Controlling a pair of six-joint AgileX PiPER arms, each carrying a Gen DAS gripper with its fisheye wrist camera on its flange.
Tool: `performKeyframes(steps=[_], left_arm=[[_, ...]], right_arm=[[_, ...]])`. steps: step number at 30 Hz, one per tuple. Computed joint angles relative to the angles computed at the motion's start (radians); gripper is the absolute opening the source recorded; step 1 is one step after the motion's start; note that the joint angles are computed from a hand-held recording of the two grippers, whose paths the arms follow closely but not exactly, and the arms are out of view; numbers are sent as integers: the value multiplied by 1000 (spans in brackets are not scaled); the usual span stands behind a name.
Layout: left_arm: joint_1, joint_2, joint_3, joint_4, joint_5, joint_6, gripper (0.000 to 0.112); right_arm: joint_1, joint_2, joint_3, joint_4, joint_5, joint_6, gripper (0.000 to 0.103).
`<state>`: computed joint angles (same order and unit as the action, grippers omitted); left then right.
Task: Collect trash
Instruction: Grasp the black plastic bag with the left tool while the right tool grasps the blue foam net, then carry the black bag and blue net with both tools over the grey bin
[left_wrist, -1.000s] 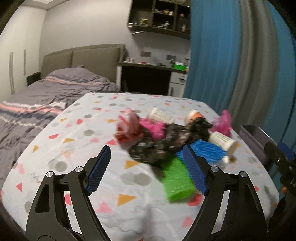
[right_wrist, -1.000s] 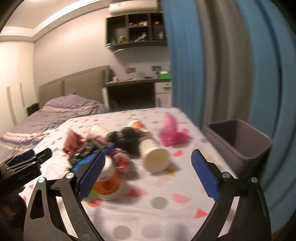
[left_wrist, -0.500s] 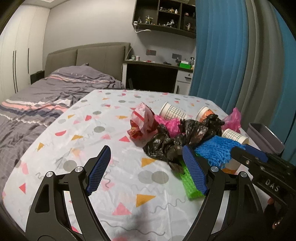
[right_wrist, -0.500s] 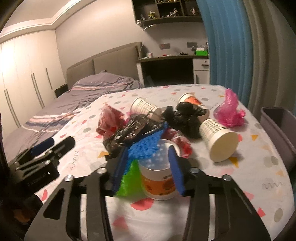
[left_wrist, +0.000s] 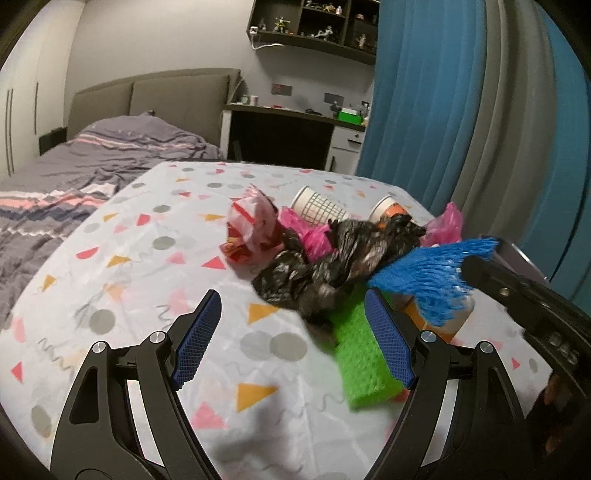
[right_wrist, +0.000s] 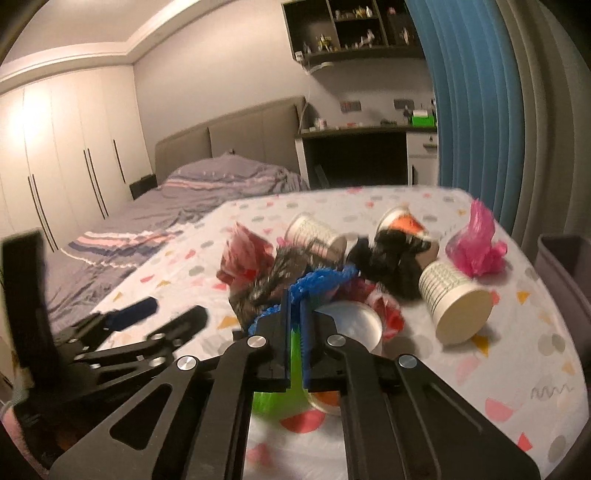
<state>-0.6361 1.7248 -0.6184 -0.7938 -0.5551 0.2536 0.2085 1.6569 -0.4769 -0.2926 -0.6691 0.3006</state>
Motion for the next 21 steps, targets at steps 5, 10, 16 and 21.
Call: performKeyframes(steps=[5, 10, 16, 21], left_arm=[[48, 81, -123, 11, 126, 49, 77], [81, 166, -267, -219, 268, 333, 58], [131, 204, -315, -140, 370, 248, 29], [121, 167, -280, -121, 323, 204, 20]], right_arm=[[-17, -43, 24, 19, -33, -37, 5], [-60, -93, 43, -25, -55, -10, 5], [-119, -144, 65, -78, -78, 20, 5], [-180, -176, 86, -125, -106, 58, 5]])
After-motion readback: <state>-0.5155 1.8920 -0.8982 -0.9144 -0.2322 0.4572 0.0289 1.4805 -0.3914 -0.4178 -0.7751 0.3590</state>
